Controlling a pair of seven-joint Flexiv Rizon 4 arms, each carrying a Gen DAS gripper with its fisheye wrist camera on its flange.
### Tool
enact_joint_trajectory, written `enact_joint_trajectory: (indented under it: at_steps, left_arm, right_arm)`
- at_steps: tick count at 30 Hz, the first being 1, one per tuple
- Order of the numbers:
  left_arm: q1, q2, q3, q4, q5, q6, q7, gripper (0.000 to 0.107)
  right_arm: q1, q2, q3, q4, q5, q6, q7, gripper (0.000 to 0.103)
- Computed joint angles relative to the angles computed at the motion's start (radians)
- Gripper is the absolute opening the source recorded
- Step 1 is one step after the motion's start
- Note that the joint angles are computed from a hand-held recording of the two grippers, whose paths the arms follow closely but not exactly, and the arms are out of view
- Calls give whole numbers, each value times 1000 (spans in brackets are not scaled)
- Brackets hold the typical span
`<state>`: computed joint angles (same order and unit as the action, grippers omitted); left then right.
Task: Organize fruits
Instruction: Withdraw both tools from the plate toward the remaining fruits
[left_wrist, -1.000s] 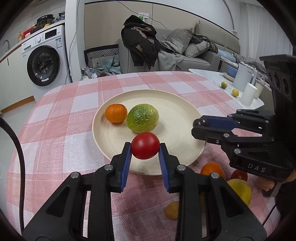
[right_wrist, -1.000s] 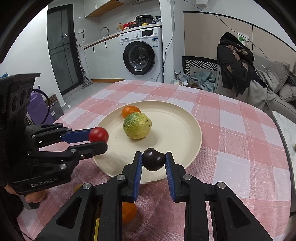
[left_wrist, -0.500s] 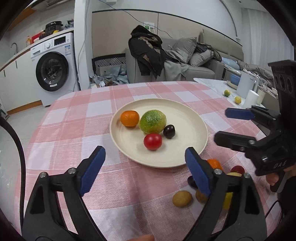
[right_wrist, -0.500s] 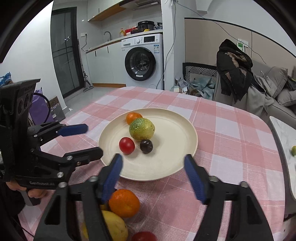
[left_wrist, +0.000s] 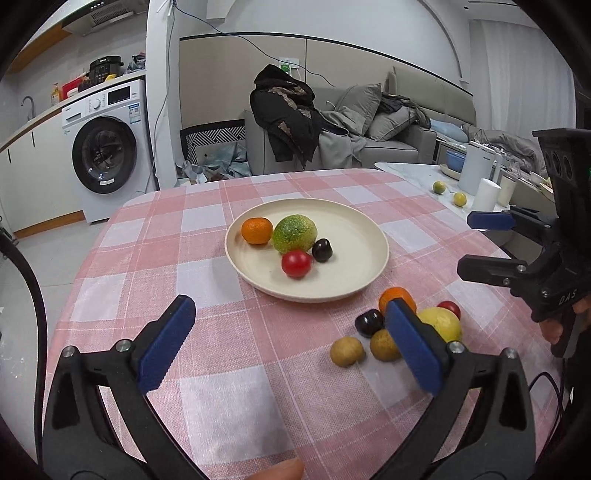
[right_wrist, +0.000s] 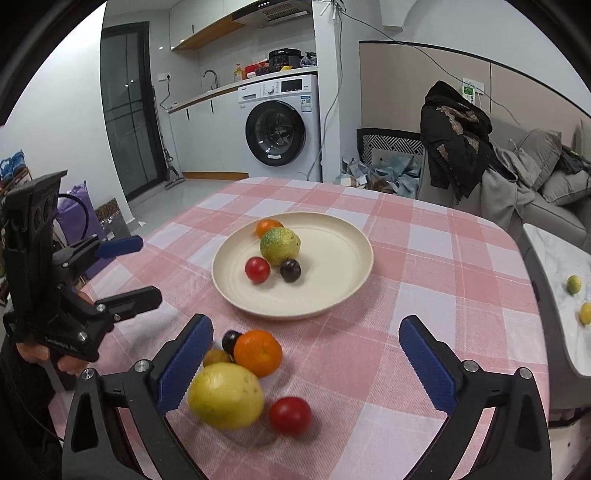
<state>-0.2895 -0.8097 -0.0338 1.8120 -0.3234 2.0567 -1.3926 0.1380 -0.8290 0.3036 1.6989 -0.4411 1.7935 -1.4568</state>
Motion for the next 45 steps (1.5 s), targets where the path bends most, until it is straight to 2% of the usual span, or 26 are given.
enact_joint_trajectory:
  at_steps: [7,11,19,22,25,32,37,41,45]
  left_arm:
    - [4,8,-10,35,16,-6,-10,103]
    - [2,6,-11,40,18,-7,-18,103]
    - [-4,0,-4,33,14,-11,-23,103]
    - [-1,-4,-5,27,13,-18,-25,103]
    - [-6,-6,0,22,9,-29,-23,103]
    - [-20,-15,14,4,0,-54,-15,103]
    - [-13,-16,9,2,5,-58,-18,103]
    - [-13,-17,10,1,6,-56,-22,103]
    - [-9,-18,7,0,13,-58,-21,103]
  right_arm:
    - [119,67,-170,89,61,1,-4,103]
    - [109,70,-164,102,56,-42,-28,103]
    - [159,60,-213,104,70,-126,-67,103]
    - [199,56,-259,94,85,-161,-50,103]
    - [195,53,-254,85,92,-182,-47,103]
    - [236,44,-293,72,91,-204,-31,103]
    - [236,36,-287,58,93,-206,-20,101]
    - [180,28,-214,40,93,-223,-49,91]
    - [117,22,-126,31,102,-236,-99,65]
